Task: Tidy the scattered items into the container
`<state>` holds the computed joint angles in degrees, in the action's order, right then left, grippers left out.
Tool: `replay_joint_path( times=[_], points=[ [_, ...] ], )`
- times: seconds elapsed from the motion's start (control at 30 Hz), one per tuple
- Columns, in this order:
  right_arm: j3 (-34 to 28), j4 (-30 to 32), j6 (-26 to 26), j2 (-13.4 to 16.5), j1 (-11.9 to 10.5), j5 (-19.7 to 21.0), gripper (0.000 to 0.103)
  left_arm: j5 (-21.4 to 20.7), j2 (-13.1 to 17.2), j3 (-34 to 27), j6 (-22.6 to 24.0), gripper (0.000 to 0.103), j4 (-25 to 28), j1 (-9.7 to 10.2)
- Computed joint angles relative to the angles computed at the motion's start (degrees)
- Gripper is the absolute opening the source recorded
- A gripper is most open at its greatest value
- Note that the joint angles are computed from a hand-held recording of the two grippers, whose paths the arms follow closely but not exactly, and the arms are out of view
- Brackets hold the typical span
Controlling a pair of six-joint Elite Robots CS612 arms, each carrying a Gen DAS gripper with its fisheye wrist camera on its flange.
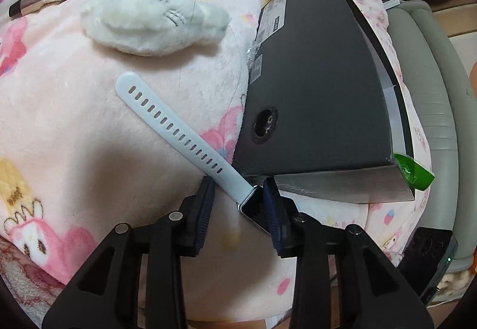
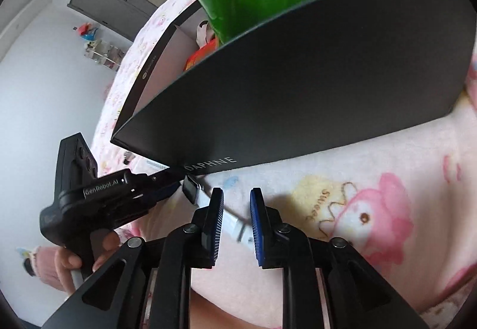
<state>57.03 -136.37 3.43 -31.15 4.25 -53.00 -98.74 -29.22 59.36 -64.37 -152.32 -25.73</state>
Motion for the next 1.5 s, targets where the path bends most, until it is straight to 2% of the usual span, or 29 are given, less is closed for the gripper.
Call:
replay_joint_path(
  times=[0.1, 0.13, 0.17, 0.23, 0.3, 0.37, 0.4, 0.47, 0.53, 0.63, 0.7, 0.8, 0.87, 0.9, 1.0, 1.03, 1.07, 1.13, 1.17, 1.2, 1.3, 1.4, 1.5],
  points=[
    [2.43, -0.93, 0.90, -1.98, -0.06, -3.73, 0.016, 1.01, -0.44, 0.50, 0.48, 0.026, 0.29, -0.27],
    [2.78, -0.75, 1.01, -2.17, -0.15, -3.57, 0.022, 0.31, -0.44, 0.70, 0.29, 0.026, -0.42, -0.19],
    [3.25, 0.39, 0.83, -2.47, -0.34, -3.07, 0.032, -0.08, -0.45, 0.93, -0.22, 0.026, -1.08, -0.09],
    [3.38, 3.49, 1.07, -2.50, -0.69, -1.15, 0.039, -0.23, -0.51, 1.37, -1.52, 0.029, -2.16, 0.03],
    [2.57, 5.59, 1.88, -1.88, -0.73, 0.24, 0.040, -0.89, -0.35, 1.54, -2.84, 0.029, -3.21, 0.22],
    [1.68, 2.54, 2.28, -0.53, -0.52, 2.15, 0.041, -1.14, -0.20, 1.30, -2.78, 0.029, -2.99, 0.26],
    [1.07, 2.01, 1.97, 0.04, -0.39, 2.83, 0.039, -0.99, -0.17, 1.17, -2.44, 0.029, -2.73, 0.21],
    [0.07, 2.81, 0.05, 0.55, 0.13, 2.12, 0.005, -0.78, -0.17, 1.00, -1.60, 0.029, -2.47, 0.11],
    [0.83, 1.88, -2.11, -0.05, 0.50, 1.01, 0.003, -0.79, -0.31, 1.33, -1.37, 0.029, -3.36, 0.04],
    [3.33, -2.91, -1.86, -1.53, 0.22, -0.40, 0.002, -0.86, -0.66, 2.82, -1.89, 0.029, -7.67, -0.02],
    [4.89, -7.86, 1.10, -2.44, -0.25, -3.01, 0.002, 0.45, -1.07, 3.77, -2.18, 0.029, -9.80, -0.21],
    [5.33, -13.13, 6.30, -2.64, -0.86, -6.55, 0.002, 2.61, -1.62, 4.38, -2.70, 0.029, -9.37, -0.52],
    [4.96, -12.70, 8.74, -2.36, -1.32, -5.40, 0.002, 3.28, -2.04, 5.02, -3.50, 0.029, -9.01, -0.57],
    [4.81, -11.54, 9.68, -2.18, -1.60, -3.42, 0.002, 3.51, -2.26, 5.34, -3.80, 0.029, -8.86, -0.61],
    [3.92, -4.63, 7.80, -1.72, -1.79, 2.24, 0.012, 4.19, -3.68, 7.66, -5.35, 0.030, -8.21, -0.70],
    [3.80, -2.72, 7.09, -1.79, -1.78, 2.94, 0.020, 4.19, -3.18, 6.49, -5.76, 0.031, -6.91, -0.55],
    [3.69, -1.35, 6.33, -1.68, -1.59, 3.72, 0.033, 4.06, -3.21, 6.75, -6.50, 0.032, -7.01, -0.52],
    [2.74, -0.42, 6.18, -0.91, -1.24, 4.20, 0.042, 3.23, -2.72, 6.29, -7.49, 0.034, -7.57, -0.24],
    [2.14, -0.33, 6.75, -0.46, -1.09, 3.91, 0.042, 3.28, -2.62, 6.47, -7.99, 0.034, -8.47, -0.12],
    [1.39, -1.33, 8.49, 0.18, -0.97, 3.77, 0.042, 3.93, -3.90, 9.05, -9.30, 0.034, -9.78, -0.23],
    [-0.76, -5.67, 13.99, 2.42, -0.65, 2.60, 0.042, 5.88, -3.87, 9.68, -11.66, 0.034, -11.66, -0.11],
    [-4.25, -1.82, 12.67, 5.02, -0.16, 4.14, 0.041, 5.47, -2.86, 8.23, -12.28, 0.034, -10.52, 0.22],
    [-3.58, -4.41, 12.32, 5.13, 0.11, 2.59, 0.019, 4.22, -1.92, 6.94, -13.31, 0.032, -9.80, 0.54]
  ],
)
